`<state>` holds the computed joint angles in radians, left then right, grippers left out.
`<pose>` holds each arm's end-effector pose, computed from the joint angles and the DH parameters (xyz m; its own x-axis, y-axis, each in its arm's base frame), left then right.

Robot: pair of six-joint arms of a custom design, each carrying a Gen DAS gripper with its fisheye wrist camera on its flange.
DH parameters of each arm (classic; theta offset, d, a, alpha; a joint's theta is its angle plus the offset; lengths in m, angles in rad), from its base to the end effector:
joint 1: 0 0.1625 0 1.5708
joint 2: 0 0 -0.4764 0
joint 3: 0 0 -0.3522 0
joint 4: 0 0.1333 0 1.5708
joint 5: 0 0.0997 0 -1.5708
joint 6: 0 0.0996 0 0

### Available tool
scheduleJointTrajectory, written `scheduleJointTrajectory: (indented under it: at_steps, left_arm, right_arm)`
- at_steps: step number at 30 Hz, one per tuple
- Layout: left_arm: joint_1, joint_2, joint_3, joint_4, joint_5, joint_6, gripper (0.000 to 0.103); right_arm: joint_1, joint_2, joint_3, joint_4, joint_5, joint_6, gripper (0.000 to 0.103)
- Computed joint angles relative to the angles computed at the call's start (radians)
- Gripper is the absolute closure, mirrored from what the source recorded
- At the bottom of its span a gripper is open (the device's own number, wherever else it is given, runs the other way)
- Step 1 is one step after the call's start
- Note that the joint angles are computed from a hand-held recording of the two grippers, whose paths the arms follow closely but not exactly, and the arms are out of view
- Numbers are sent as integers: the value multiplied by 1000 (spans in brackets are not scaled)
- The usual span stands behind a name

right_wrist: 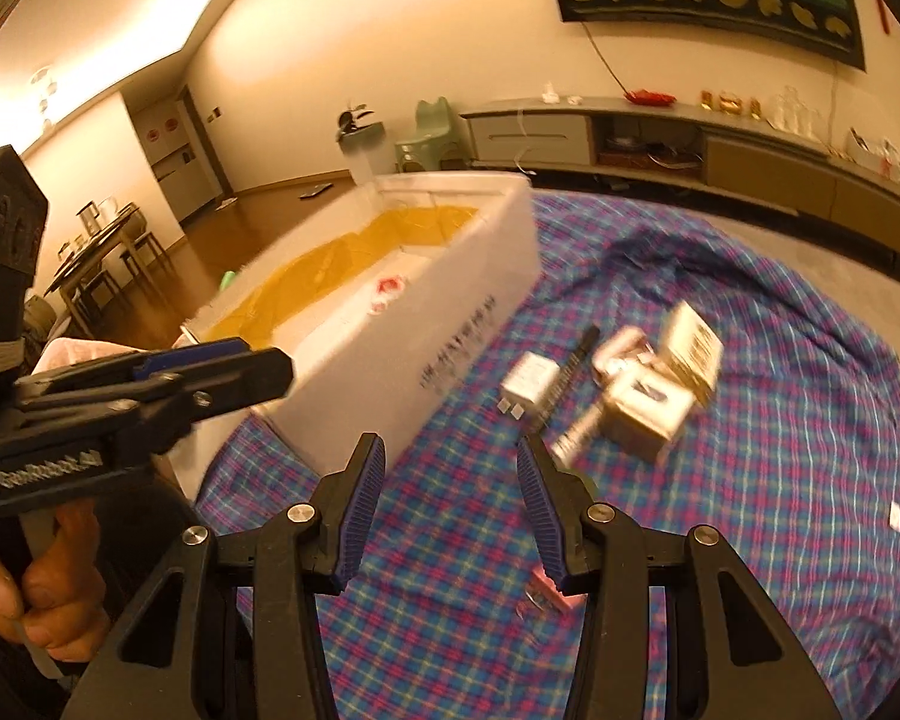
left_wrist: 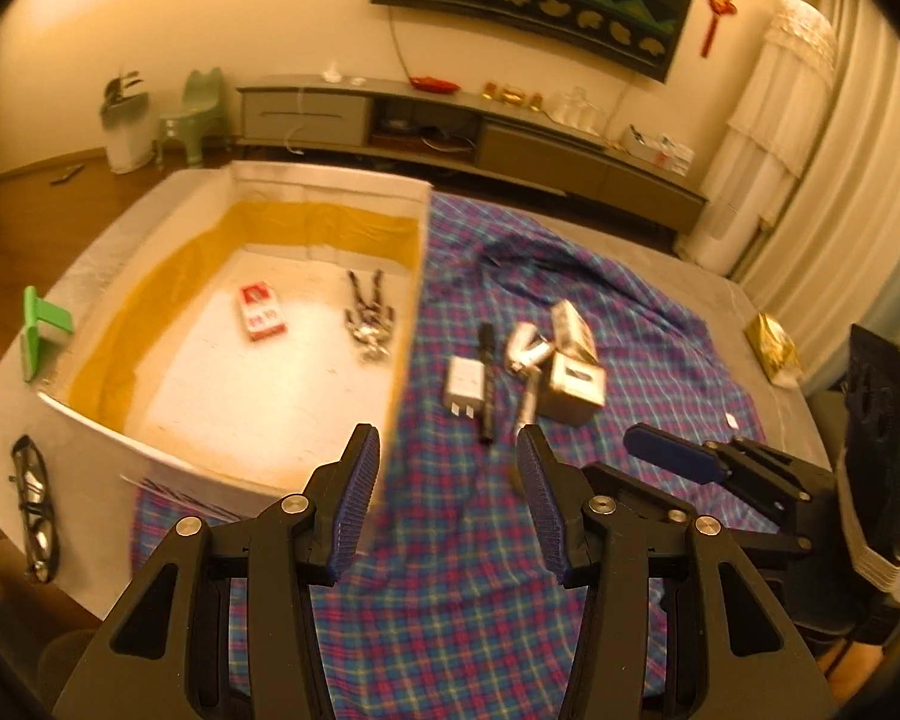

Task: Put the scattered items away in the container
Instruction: 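Withdraw both open tools from the box back over the plaid sheet, then move the right tool to the pink binder clip while the left tool approaches the green tape roll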

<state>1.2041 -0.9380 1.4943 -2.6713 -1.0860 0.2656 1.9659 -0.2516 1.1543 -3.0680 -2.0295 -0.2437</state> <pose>-0.0874 -0.7289 0.3369 -0.7999 0.2984 -0.5206 0.5355 0.7465 -0.3949 0.3949 -0.7153 -0.0135 -0.8188 -0.2973 0.4911 -0.5322 0.7140 -0.4550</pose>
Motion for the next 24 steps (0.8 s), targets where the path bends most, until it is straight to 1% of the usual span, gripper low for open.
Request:
scheduleJointTrajectory:
  at_steps: [3,7,11,17,21,22,23,24]
  left_arm:
    - [-4,11,8,22,-8,-2,52]
    - [0,32,1,74,-21,-14,52]
    - [9,64,-22,129,-32,-21,52]
    - [26,125,-82,207,-38,-37,52]
    - [41,169,-145,289,-80,-65,52]
    - [44,179,-156,298,-86,-68,52]
    - [44,189,-163,305,-89,-67,52]
    - [45,199,-171,311,-89,-64,52]
  right_arm:
    - [-20,-15,58,-30,-18,14,55]
    - [-49,-15,100,-29,-38,32,55]
    - [-72,3,99,-14,-60,38,55]
    - [-80,32,75,14,-80,6,55]
    - [-86,38,77,20,-89,2,55]
    - [-87,37,82,10,-88,1,56]
    - [-88,37,85,-2,-94,1,64]
    - [-88,38,86,-7,-104,2,69]
